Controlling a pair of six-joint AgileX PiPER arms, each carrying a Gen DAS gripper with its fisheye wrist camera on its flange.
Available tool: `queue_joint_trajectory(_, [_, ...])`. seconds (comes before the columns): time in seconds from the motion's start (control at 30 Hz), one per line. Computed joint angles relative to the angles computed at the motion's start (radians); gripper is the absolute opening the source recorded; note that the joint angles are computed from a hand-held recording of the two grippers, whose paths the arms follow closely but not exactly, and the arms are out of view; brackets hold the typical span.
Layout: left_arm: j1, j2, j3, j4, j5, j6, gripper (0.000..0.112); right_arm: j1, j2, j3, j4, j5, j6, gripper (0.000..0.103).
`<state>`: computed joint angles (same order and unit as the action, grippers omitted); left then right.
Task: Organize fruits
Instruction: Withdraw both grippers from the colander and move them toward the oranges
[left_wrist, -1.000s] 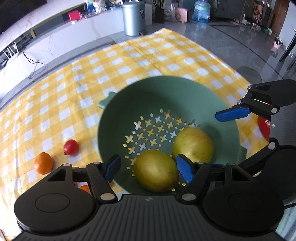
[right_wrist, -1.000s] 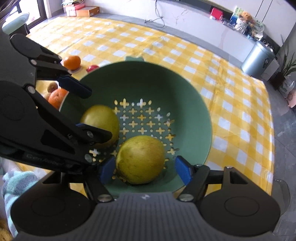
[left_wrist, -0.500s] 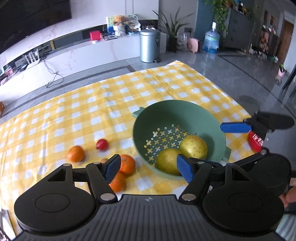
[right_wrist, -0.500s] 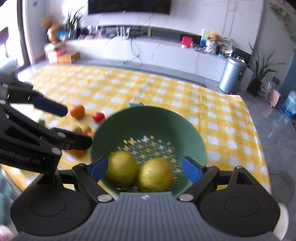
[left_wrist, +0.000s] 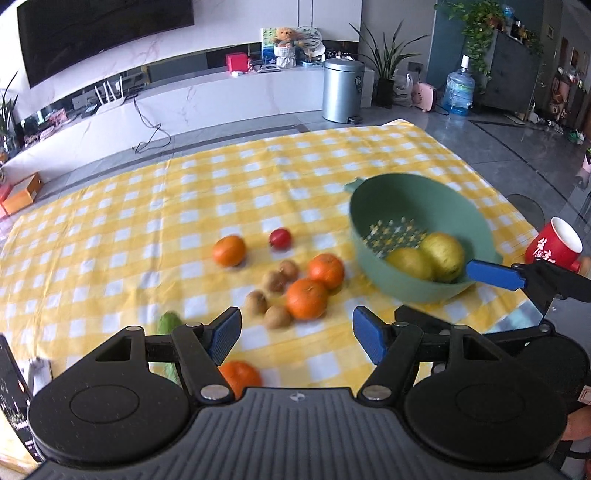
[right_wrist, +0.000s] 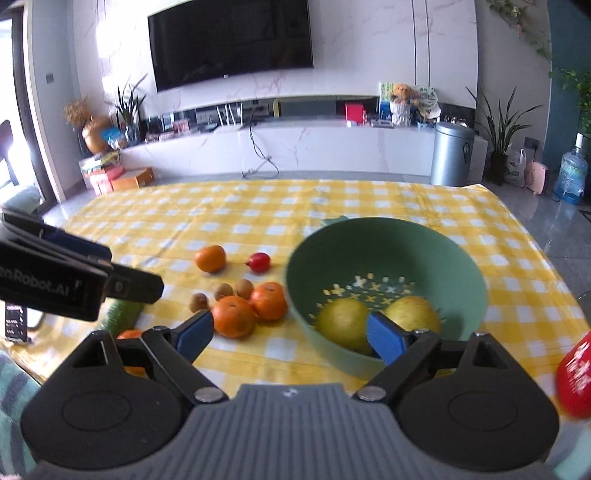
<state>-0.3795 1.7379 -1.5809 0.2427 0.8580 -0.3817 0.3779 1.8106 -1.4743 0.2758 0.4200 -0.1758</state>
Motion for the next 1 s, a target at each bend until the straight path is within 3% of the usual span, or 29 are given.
queue_joint_trajectory(0.17, [0.065, -0.045, 0.105, -0.063, -0.051, 0.068, 0.077, 0.048, -0.011, 0.073, -0.021, -0.103, 0.028, 0.086])
queue_joint_trajectory(0.27, [0.103, -0.058, 0.144, -0.124, -0.080, 0.134, 0.073, 0.068, -0.005, 0.088, -0.001, -0.133, -0.017, 0.079])
queue_joint_trajectory(0.5, [0.153, -0.005, 0.141, -0.252, -0.064, 0.270, 0.063, 0.099, 0.070, 0.033, -0.020, -0.103, -0.058, 0.054])
queue_joint_trajectory(0.63, [0.166, 0.030, 0.136, -0.277, -0.043, 0.294, 0.062, 0.102, 0.108, 0.011, 0.004, -0.098, -0.093, 0.052])
queue_joint_trajectory(1.0, [0.111, 0.084, 0.108, -0.080, -0.009, 0.200, 0.066, 0.087, 0.177, -0.053, 0.093, -0.057, -0.166, 0.052])
